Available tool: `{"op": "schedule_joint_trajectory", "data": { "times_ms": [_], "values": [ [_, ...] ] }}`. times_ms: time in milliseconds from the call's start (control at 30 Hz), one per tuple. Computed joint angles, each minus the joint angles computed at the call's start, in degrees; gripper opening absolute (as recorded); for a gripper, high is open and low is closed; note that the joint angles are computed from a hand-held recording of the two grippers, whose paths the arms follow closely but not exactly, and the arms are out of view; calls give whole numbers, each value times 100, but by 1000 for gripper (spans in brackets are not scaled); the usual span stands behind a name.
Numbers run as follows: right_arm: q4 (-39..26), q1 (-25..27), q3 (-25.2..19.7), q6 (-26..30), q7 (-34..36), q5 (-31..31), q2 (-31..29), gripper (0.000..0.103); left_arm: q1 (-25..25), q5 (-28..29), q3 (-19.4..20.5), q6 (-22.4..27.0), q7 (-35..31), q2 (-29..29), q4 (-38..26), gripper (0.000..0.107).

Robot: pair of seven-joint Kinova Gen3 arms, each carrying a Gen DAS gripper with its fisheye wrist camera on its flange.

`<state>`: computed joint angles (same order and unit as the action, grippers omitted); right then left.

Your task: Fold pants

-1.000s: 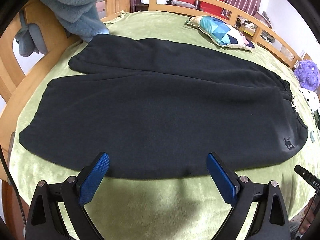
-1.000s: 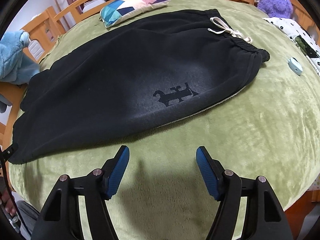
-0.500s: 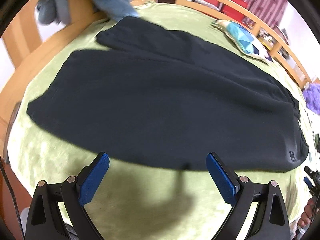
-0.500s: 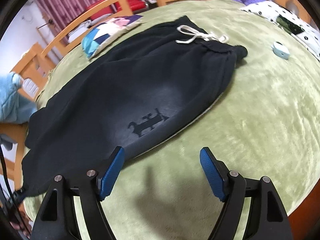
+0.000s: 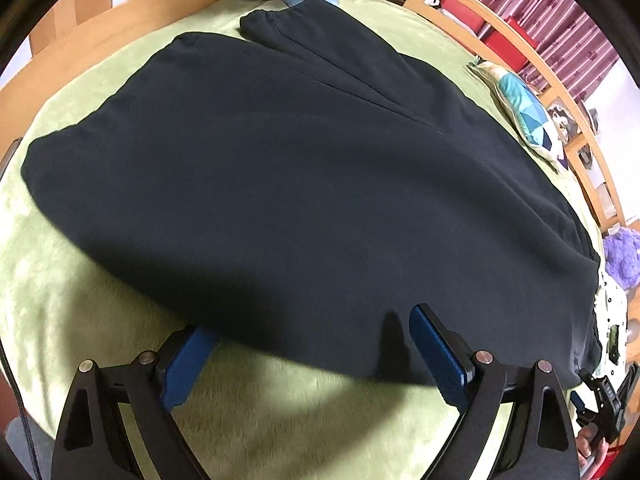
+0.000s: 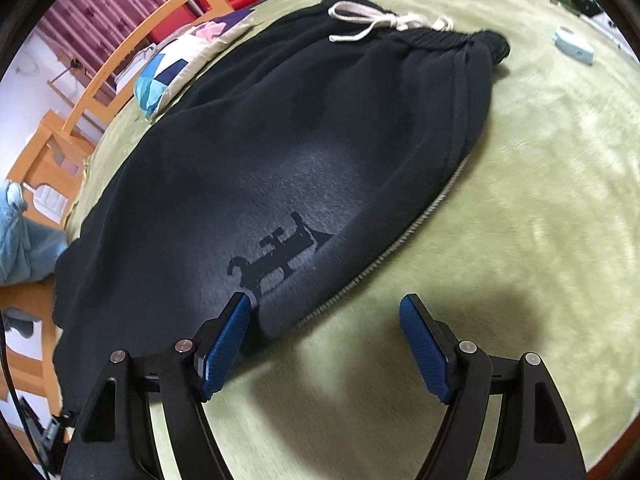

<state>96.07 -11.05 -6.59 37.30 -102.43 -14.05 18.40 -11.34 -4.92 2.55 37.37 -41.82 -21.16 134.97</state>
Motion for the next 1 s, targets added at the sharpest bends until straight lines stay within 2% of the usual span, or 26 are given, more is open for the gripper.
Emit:
{"op": "schedule_joint_trajectory", "data": {
  "times_ms": [33,100,133,167,200,267,333,400,733,900,1000],
  "values": [
    [10,3,-21,-76,-32,3,25,76,-69,-76,103,-21,95,22,0,90],
    [-25,-288,191,-154,-323,289,59,62,-213,-383,378,9,455,120,-52,74],
    [-100,-376,224,-135,-401,446,108,38,-352,-551,578,74,619,175,-100,67],
    [-208,-413,202,-51,-463,566,162,21,-397,-678,673,117,689,223,-144,48],
    [-250,-500,239,-48,-590,682,160,19,-336,-788,661,145,666,263,-193,26],
    [-228,-713,332,-221,-886,973,61,13,-108,-969,497,207,465,320,-336,16],
    [-324,-899,373,-247,-1061,1304,-17,12,-5,-1041,374,268,304,177,-435,13],
    [-429,-1037,395,-249,-1237,1569,-85,12,-20,-1154,416,370,275,-3,-566,12],
    [-787,-962,219,-7,-1147,1782,-401,9,-80,-1546,676,937,148,-94,-1546,11],
    [-1014,-958,211,41,-1081,1808,-361,9,-80,-1667,689,1006,107,-65,-1876,11],
    [-1212,-1023,232,67,-1115,1903,-302,9,-94,-1679,542,889,8,57,-2065,11]
  ]
}}
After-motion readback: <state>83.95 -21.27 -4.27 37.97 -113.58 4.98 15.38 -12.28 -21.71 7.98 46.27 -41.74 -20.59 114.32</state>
